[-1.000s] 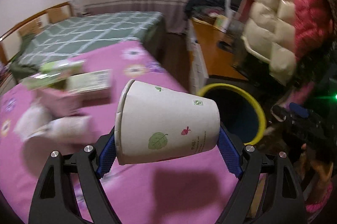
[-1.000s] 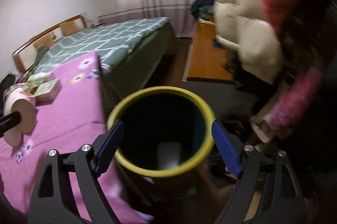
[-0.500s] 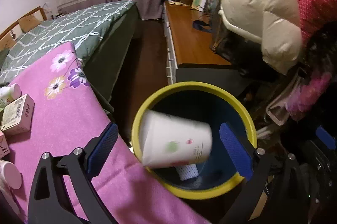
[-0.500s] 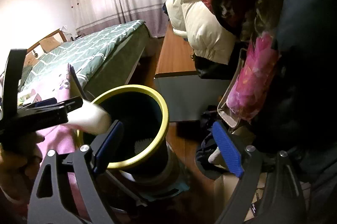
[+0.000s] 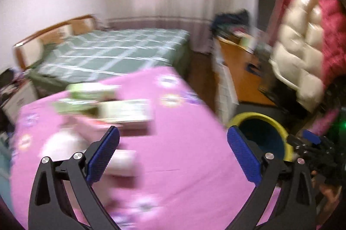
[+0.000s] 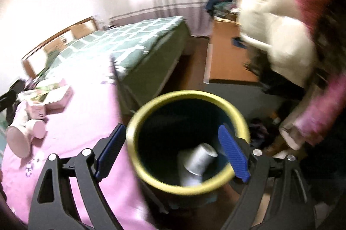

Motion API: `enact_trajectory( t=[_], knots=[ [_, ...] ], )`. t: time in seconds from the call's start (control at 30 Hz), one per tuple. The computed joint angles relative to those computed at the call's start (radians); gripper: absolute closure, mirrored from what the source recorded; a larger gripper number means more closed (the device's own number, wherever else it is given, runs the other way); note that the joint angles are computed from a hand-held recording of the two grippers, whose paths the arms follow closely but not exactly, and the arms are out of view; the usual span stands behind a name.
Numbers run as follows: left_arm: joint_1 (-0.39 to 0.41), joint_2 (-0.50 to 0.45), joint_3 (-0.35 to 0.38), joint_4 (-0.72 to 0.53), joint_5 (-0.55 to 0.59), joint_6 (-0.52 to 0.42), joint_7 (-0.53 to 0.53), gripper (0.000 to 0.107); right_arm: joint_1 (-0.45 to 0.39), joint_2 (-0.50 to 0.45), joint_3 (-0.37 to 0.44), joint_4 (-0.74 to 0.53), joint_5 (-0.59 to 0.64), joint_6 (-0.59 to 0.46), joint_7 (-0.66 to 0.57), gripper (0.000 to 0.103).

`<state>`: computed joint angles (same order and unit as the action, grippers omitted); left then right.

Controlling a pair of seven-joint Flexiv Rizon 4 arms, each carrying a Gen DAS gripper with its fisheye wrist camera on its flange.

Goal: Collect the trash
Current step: 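Grasp the green plastic bag with the right tool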

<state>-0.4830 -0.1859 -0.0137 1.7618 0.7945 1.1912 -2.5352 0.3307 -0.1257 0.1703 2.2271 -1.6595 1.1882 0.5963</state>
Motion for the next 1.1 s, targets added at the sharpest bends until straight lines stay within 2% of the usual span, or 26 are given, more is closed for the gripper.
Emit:
enact_trajectory(
  t=[0.03,0.13,0.23,0.43,0.5,0.6,0.67,0.73,0.9,1.1],
  knots=[
    [-0.004,0.047,0.035,0.032,0.049,-0.025,-0.059,0.009,0.008,-0.027,-0.001,-0.033,-0.007,0.012,-0.011,0.02],
    [0.033,0.133,0.055,0.095,0.145,-0.091,-0.164,0.009,0.051,-0.116,-0.004,-0.146,0.003,0.031,-0.069,0.02],
    [0.108,0.198,0.083,0.178,0.154,-0.102,-0.22,0.009,0.106,-0.206,-0.015,-0.268,0.025,0.05,-0.14,0.02],
    [0.242,0.206,0.08,0.239,0.256,-0.109,-0.331,0.009,0.213,-0.342,-0.052,-0.461,0.16,0.101,-0.325,0.02],
    [0.28,0.194,0.068,0.247,0.278,-0.14,-0.342,0.009,0.245,-0.389,-0.061,-0.528,0.226,0.12,-0.41,0.02],
    [0.35,0.175,0.071,0.283,0.241,-0.084,-0.324,0.009,0.291,-0.462,-0.055,-0.632,0.353,0.114,-0.565,0.02],
    [0.372,0.174,0.066,0.3,0.229,-0.074,-0.32,0.009,0.307,-0.509,-0.041,-0.696,0.435,0.124,-0.664,0.02],
    [0.379,0.177,0.055,0.301,0.245,-0.109,-0.32,0.009,0.327,-0.557,-0.019,-0.765,0.517,0.107,-0.77,0.02],
    [0.398,0.175,0.045,0.303,0.273,-0.149,-0.323,0.009,0.379,-0.677,0.045,-0.963,0.689,0.023,-1.047,0.02],
    [0.419,0.16,0.062,0.32,0.208,-0.102,-0.281,0.009,0.454,-0.821,0.085,-1.236,0.833,-0.126,-1.319,0.02]
  ],
)
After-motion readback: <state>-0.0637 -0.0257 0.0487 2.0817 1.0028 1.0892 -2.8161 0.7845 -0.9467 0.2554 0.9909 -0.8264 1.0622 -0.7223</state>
